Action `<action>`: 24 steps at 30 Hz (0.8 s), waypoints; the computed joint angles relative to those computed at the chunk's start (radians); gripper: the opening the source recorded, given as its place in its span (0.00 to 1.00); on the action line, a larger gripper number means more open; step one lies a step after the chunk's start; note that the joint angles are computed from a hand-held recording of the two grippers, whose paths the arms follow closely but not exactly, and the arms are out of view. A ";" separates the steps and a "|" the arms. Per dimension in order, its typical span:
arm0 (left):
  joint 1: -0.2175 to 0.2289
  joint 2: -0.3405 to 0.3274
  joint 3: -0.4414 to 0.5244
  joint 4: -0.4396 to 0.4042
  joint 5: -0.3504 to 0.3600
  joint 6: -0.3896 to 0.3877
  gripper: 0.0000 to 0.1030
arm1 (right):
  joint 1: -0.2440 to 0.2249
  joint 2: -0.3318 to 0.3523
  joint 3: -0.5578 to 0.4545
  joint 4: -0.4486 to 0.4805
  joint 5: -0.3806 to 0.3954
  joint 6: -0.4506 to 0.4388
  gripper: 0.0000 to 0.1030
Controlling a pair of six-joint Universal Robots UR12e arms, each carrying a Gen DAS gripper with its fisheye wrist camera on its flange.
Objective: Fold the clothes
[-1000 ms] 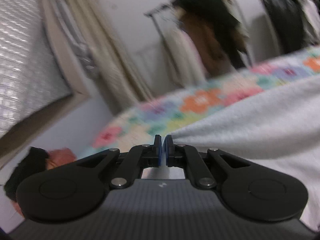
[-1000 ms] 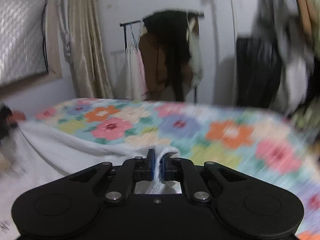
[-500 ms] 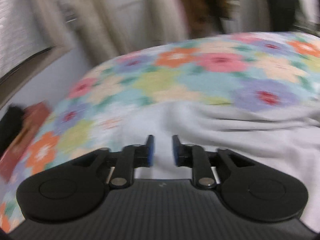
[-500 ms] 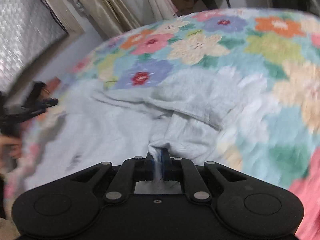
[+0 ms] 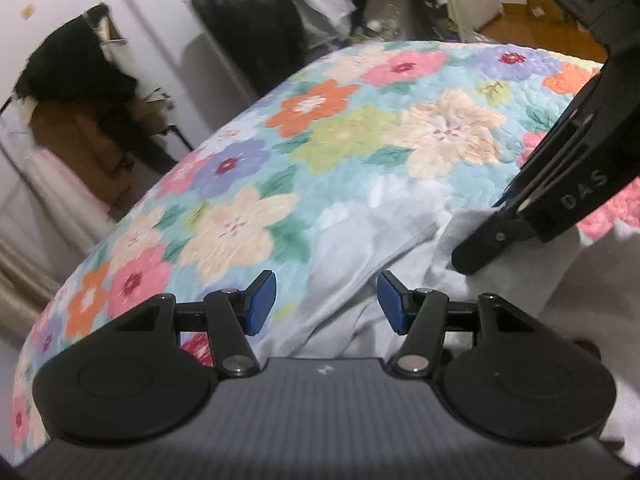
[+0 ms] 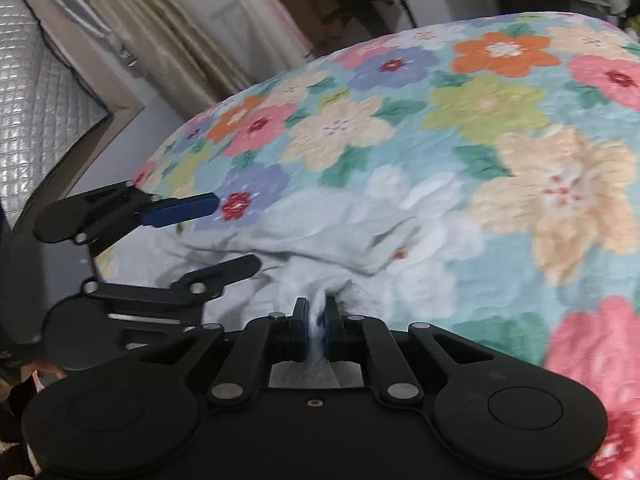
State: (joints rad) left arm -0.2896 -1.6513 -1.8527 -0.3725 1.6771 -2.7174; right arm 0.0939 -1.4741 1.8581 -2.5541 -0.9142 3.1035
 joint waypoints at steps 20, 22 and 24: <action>0.115 0.006 -0.012 0.095 -0.150 -0.628 0.05 | -0.038 0.073 -0.033 0.118 0.151 0.068 0.58; 0.101 0.020 -0.029 0.091 0.002 -0.715 0.05 | -0.047 0.086 -0.028 0.089 0.188 0.139 0.59; 0.098 0.029 -0.040 0.052 0.085 -0.734 0.05 | -0.057 0.097 -0.027 0.098 0.228 0.194 0.65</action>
State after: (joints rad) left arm -0.1914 -1.6219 -1.8924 -0.3204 1.7621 -3.4514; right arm 0.0369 -1.3776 1.8312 -2.4558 -0.6860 3.2972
